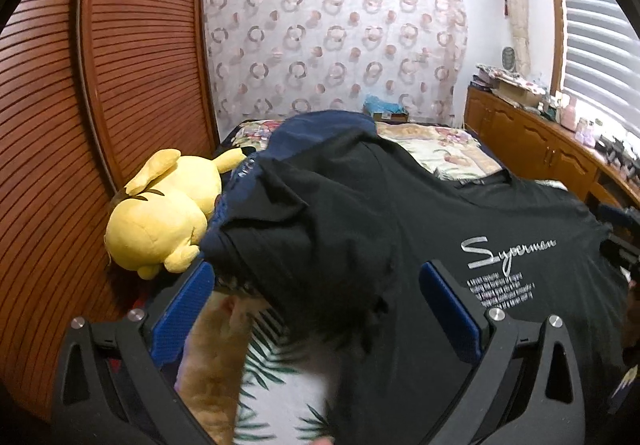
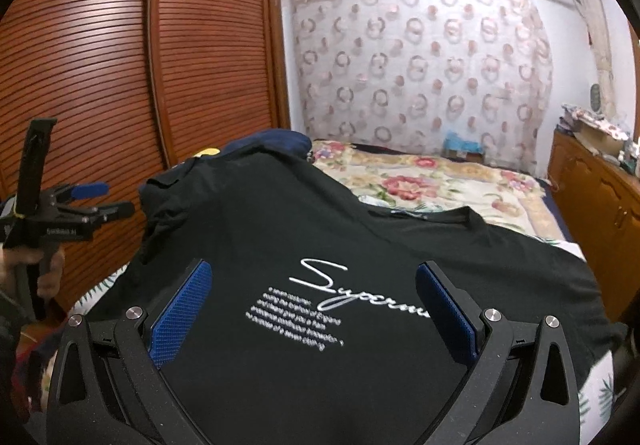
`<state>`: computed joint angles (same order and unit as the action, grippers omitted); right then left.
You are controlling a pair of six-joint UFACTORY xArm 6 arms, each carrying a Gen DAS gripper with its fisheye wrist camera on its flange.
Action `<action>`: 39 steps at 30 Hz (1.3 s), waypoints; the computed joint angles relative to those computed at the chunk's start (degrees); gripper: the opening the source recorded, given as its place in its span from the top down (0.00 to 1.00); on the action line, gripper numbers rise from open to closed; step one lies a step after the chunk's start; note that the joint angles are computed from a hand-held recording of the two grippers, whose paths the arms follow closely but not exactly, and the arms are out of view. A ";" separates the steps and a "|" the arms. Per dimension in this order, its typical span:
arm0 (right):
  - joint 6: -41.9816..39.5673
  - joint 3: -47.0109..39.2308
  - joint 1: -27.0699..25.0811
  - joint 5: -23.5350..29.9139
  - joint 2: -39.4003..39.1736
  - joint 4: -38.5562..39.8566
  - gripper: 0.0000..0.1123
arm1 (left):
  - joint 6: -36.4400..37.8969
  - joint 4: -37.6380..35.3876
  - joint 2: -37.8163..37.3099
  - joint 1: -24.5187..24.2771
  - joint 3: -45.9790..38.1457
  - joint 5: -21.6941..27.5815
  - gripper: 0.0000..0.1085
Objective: Fold small clothes
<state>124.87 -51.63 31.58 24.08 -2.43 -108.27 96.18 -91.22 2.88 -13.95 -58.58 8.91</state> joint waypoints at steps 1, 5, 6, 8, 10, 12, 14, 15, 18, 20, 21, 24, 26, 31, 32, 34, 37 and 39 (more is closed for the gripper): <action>0.08 -1.24 -1.05 -1.76 1.10 -0.58 0.08 | -1.66 1.56 0.51 0.33 -0.62 0.31 0.08; -2.03 -5.35 -3.93 -6.39 4.87 -0.18 0.08 | -13.90 14.42 3.94 1.44 -4.33 2.21 0.19; -2.78 -6.41 -4.80 -7.72 5.87 0.28 0.08 | -15.68 16.26 4.58 1.58 -5.04 2.79 0.25; -3.80 -8.19 -6.35 -10.22 7.51 0.98 0.08 | -20.34 21.32 6.37 1.73 -6.86 4.15 0.35; -6.01 -10.08 -8.03 -12.82 9.32 2.97 0.08 | -24.91 26.15 8.19 2.26 -8.84 5.82 0.45; -7.97 -11.60 -9.06 -14.57 10.78 4.84 0.08 | -30.74 32.47 10.64 2.48 -11.14 7.15 0.59; -11.09 -12.90 -10.16 -16.27 12.18 7.64 0.08 | -37.02 39.04 13.10 2.66 -13.24 7.23 0.62; -12.64 -13.45 -10.67 -17.03 12.87 9.00 0.08 | -39.47 41.28 13.94 2.83 -13.95 7.29 0.63; -17.77 -14.81 -12.12 -19.12 14.88 13.52 0.08 | -45.62 46.59 16.16 3.68 -16.01 8.02 0.63; -20.48 -15.44 -12.85 -20.29 16.06 16.04 0.08 | -45.97 47.34 16.61 3.75 -16.46 8.01 0.64; -21.77 -15.59 -13.19 -20.79 16.51 17.15 0.08 | -46.30 48.15 16.93 3.80 -16.80 7.93 0.69; -24.91 -16.07 -13.92 -21.59 17.72 20.00 0.08 | -48.09 50.55 17.96 3.72 -18.12 7.66 0.96; -24.97 -16.54 -14.49 -22.01 18.46 20.00 0.08 | -46.54 48.54 17.66 3.75 -18.43 7.55 0.99; -21.52 -16.36 -15.59 -22.27 18.38 17.49 0.08 | -41.84 44.04 14.95 3.34 -19.67 11.04 1.00; -20.92 -16.09 -15.88 -22.20 18.13 17.13 0.08 | -40.37 42.73 14.16 2.93 -20.26 12.69 1.00; -19.55 -15.70 -16.44 -22.16 17.57 15.93 0.08 | -40.04 42.86 13.99 2.29 -21.70 14.62 1.00; -15.74 -15.34 -17.05 -21.30 16.65 12.51 0.08 | -41.15 44.80 15.90 0.88 -26.99 19.35 1.00; -13.46 -14.93 -17.34 -20.95 15.94 10.54 0.08 | -42.75 46.89 17.68 -0.10 -30.56 21.79 1.00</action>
